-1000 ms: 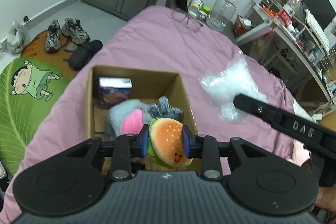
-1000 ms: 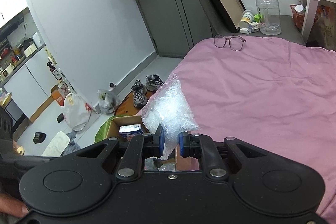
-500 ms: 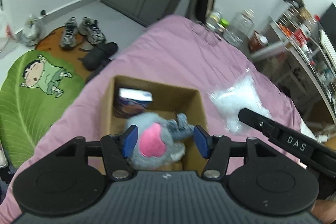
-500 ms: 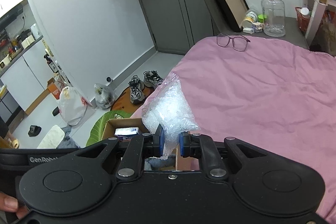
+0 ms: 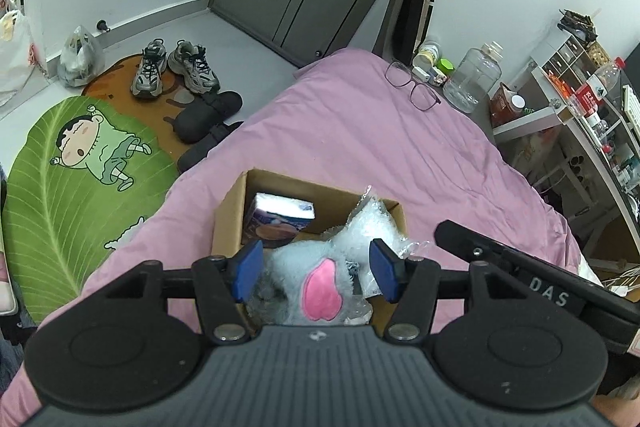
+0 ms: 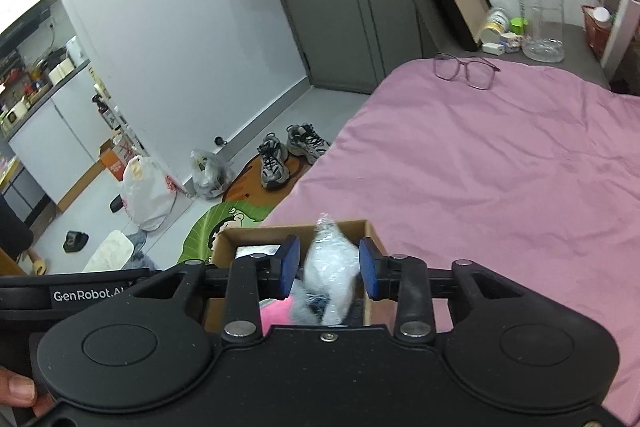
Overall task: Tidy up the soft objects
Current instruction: 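Open the right gripper to drop the bead bag while the left gripper releases the burger plush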
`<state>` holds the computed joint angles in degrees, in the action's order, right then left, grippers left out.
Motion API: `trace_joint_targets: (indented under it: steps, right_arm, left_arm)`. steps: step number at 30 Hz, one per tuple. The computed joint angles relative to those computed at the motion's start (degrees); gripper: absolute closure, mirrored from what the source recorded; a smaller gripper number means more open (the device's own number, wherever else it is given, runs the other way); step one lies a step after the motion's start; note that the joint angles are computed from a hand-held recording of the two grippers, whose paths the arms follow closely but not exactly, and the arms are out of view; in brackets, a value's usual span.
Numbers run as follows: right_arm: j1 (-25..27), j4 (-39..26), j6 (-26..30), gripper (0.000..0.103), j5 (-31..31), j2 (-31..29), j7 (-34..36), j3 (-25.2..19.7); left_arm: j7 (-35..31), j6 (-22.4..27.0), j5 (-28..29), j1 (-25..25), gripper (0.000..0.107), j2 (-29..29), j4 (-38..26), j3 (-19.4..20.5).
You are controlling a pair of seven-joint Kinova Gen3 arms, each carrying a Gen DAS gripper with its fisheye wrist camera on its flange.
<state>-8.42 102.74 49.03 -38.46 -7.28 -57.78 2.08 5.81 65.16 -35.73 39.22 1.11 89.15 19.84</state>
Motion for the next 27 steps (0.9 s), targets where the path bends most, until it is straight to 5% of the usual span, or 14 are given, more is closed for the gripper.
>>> trace_joint_targets:
  steps: [6, 14, 27]
  right_arm:
    - [1.7, -0.5, 2.8, 0.069, 1.1, -0.9, -0.5, 1.8]
    - [4.8, -1.8, 8.3, 0.058, 1.8, -2.7, 0.6, 5.4]
    - [11.0, -6.3, 18.5, 0.025, 2.4, -4.6, 3.7, 11.8]
  left_arm:
    - [-2.2, -0.3, 1.2, -0.1, 0.050, 0.7, -1.1, -0.3]
    - [-6.5, 2.1, 2.2, 1.8, 0.035, 2.8, -6.0, -0.7]
    - [-18.0, 9.1, 1.9, 9.5, 0.022, 8.8, -18.8, -3.0]
